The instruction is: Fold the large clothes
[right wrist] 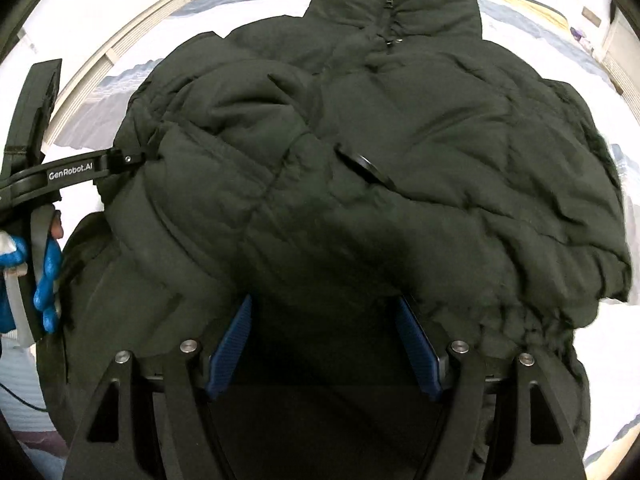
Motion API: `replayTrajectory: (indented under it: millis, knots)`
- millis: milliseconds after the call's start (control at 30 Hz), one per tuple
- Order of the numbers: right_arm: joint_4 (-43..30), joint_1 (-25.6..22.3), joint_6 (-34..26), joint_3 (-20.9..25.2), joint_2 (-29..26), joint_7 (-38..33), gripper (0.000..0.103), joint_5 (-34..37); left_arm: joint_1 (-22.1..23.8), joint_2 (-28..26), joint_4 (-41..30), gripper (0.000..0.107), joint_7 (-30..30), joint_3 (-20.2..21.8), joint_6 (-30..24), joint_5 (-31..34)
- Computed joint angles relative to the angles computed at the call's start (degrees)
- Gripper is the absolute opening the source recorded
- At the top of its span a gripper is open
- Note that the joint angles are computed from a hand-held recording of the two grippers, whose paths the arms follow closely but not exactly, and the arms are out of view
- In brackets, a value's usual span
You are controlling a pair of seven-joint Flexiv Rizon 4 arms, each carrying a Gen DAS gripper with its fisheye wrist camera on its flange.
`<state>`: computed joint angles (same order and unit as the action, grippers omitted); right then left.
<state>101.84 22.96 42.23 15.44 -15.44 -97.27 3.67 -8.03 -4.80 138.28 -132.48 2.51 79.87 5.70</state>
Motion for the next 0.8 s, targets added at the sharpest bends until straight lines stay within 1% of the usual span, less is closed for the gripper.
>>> replayTrajectory:
  millis: [67, 133, 267, 300, 333, 400, 467, 533, 600, 667, 733, 800]
  knots:
    - [-0.2, -0.4, -1.0, -0.1, 1.1, -0.6, 0.071, 0.0, 0.1, 2.0, 0.5, 0.046, 1.0, -0.2, -1.3, -1.0]
    - [-0.7, -0.6, -1.9, -0.3, 2.2, -0.8, 0.071, 0.1, 0.3, 4.7, 2.1, 0.048, 3.5, -0.7, -1.0, -3.4]
    - [-2.1, 0.3, -2.1, -0.5, 4.3, 1.2, 0.071, -1.5, 1.6, 9.4, 3.9, 0.05, 10.3, -0.5, -1.1, -5.4]
    - [-2.4, 0.7, -1.8, -0.6, 4.4, 1.9, 0.071, -2.1, 1.3, 10.5, 4.7, 0.051, 14.1, 0.2, -0.2, -8.0]
    - [-3.7, 1.5, -2.2, -0.6, 4.3, 3.2, 0.071, -3.2, 1.2, 11.0, 5.2, 0.051, 16.5, 0.4, 0.5, -10.1]
    - [-5.7, 2.9, -2.8, -0.4, 3.7, 4.8, 0.071, -4.4, 0.0, 11.8, 6.1, 0.052, 23.5, 1.7, 2.3, -16.2]
    - [-7.2, 4.0, -3.0, 0.3, 3.0, 4.7, 0.071, -4.5, 0.5, 11.5, 5.9, 0.053, 27.1, 1.6, 3.1, -18.5]
    - [-8.7, 5.2, -1.4, 1.0, 1.6, 3.3, 0.071, -4.4, 3.5, 10.9, 4.4, 0.054, 25.5, 0.1, 2.5, -14.7]
    - [-10.3, 6.3, 1.0, 1.4, -0.9, 1.8, 0.071, -4.2, 6.3, 9.9, 2.7, 0.054, 20.5, -1.6, 1.5, -9.0]
    - [-11.1, 6.7, 2.9, 1.6, -3.4, 0.3, 0.071, -3.8, 8.0, 8.4, 0.9, 0.054, 14.8, -2.6, 1.3, -3.4]
    - [-10.6, 6.5, 4.7, 1.5, -4.7, -1.6, 0.071, -4.0, 8.2, 6.3, -0.6, 0.054, 10.6, -2.6, 1.3, -0.6]
    - [-10.4, 6.1, 5.0, 1.4, -5.7, -2.8, 0.071, -4.1, 7.9, 3.9, -3.1, 0.054, 6.6, -2.0, 0.7, 3.4]
